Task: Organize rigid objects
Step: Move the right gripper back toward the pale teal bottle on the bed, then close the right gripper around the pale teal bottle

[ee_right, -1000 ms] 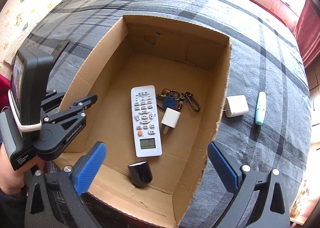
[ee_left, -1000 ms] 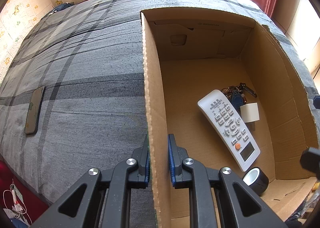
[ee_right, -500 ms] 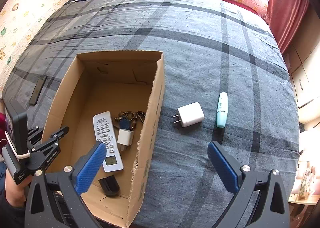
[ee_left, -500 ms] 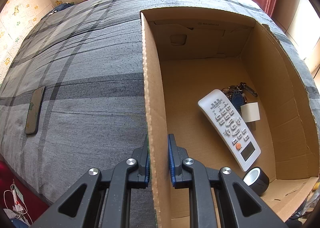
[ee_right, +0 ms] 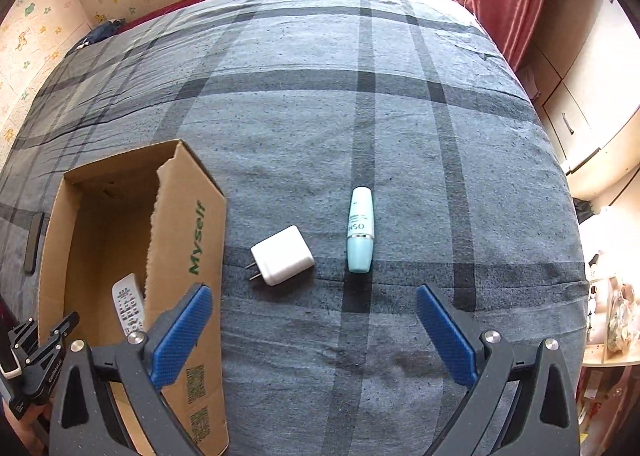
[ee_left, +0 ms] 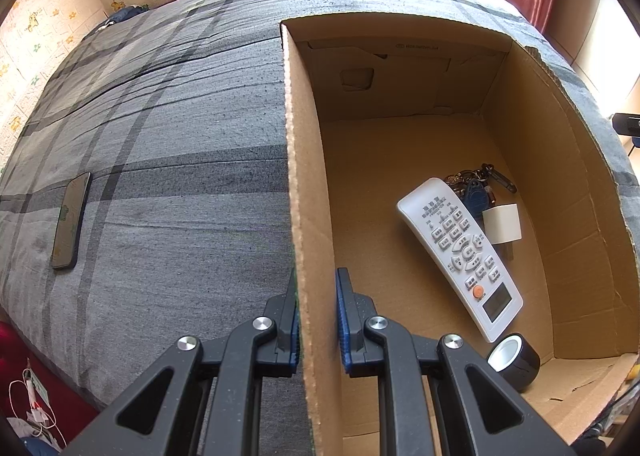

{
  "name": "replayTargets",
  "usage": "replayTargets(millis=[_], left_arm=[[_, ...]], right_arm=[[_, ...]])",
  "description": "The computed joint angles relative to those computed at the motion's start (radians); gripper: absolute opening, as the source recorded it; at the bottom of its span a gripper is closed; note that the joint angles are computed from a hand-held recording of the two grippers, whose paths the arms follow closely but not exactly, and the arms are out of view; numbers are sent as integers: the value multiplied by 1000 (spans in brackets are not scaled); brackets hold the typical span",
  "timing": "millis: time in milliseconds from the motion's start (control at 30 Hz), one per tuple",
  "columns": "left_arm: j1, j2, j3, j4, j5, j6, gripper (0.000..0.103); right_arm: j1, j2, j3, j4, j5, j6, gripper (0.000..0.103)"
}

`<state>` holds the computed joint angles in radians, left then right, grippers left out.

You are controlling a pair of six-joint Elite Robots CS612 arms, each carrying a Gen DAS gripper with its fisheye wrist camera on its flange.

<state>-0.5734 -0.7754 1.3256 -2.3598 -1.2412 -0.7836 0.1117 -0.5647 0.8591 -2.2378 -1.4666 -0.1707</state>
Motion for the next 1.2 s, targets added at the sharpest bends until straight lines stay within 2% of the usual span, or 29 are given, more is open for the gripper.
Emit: replayTargets(millis=[333, 600, 700, 767, 900, 933, 967, 1200], left_arm=[[0, 1, -5, 9, 0, 0, 17], [1, 3, -9, 16, -3, -4, 17], [1, 4, -12, 19, -2, -5, 17], [0, 4, -13, 23, 0, -5, 17], [0, 6, -17, 27, 1, -5, 17], [0, 6, -17, 28, 2, -4, 17], [0, 6, -17, 28, 1, -5, 17], [0, 5, -17, 28, 1, -4, 17]], right_arm=[[-16, 119, -162, 79, -40, 48, 103], [-21, 215, -305, 147, -28, 46, 103], [-19, 248, -356, 169, -36, 48, 99], [-17, 272, -398, 193, -39, 55, 81], [-15, 309, -465, 244, -27, 64, 62], [-14, 311, -468, 243, -31, 65, 42], [-13, 317, -477, 247, -31, 69, 27], [-8, 309, -463, 232, -42, 75, 27]])
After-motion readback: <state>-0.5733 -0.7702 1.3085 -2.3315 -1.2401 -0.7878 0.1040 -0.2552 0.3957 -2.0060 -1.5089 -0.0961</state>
